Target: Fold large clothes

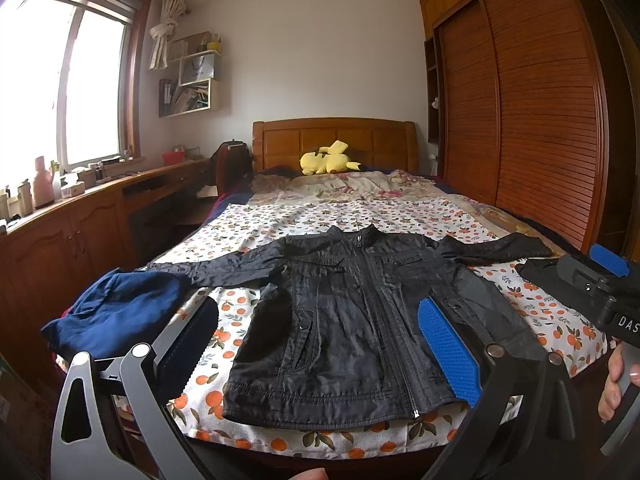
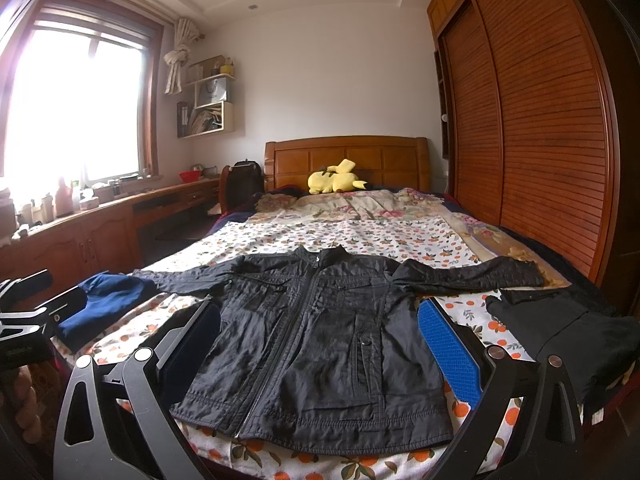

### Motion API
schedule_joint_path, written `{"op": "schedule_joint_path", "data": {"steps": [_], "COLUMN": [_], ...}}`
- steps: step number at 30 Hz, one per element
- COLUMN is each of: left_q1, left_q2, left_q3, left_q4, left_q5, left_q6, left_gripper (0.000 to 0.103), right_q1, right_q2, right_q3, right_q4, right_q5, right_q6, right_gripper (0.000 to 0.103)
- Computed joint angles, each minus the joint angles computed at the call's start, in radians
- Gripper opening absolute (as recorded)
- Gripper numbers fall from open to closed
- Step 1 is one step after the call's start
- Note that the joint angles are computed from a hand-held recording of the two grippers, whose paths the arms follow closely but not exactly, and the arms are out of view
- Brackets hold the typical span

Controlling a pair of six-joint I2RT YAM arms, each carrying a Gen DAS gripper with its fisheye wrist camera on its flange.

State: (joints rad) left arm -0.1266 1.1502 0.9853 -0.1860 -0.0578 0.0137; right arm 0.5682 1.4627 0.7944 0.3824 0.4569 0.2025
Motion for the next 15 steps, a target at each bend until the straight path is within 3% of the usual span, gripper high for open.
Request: {"op": "schedule_joint_path", "data": {"steps": [15], "left_q1": [0.019], "left_q2": [0.083], "left_q3": [0.022], "left_q4": [0.019], "left_q5": [-0.003], "left_q6": [0.009], "left_gripper": [0.101], "right_q1": [-0.03], "right_q2": [0.049], "right_q3": [0.034], "right_q4": [0.006], "right_q5": [-0.051], "right_q6": [-0.013], "right_gripper": [0.096]}}
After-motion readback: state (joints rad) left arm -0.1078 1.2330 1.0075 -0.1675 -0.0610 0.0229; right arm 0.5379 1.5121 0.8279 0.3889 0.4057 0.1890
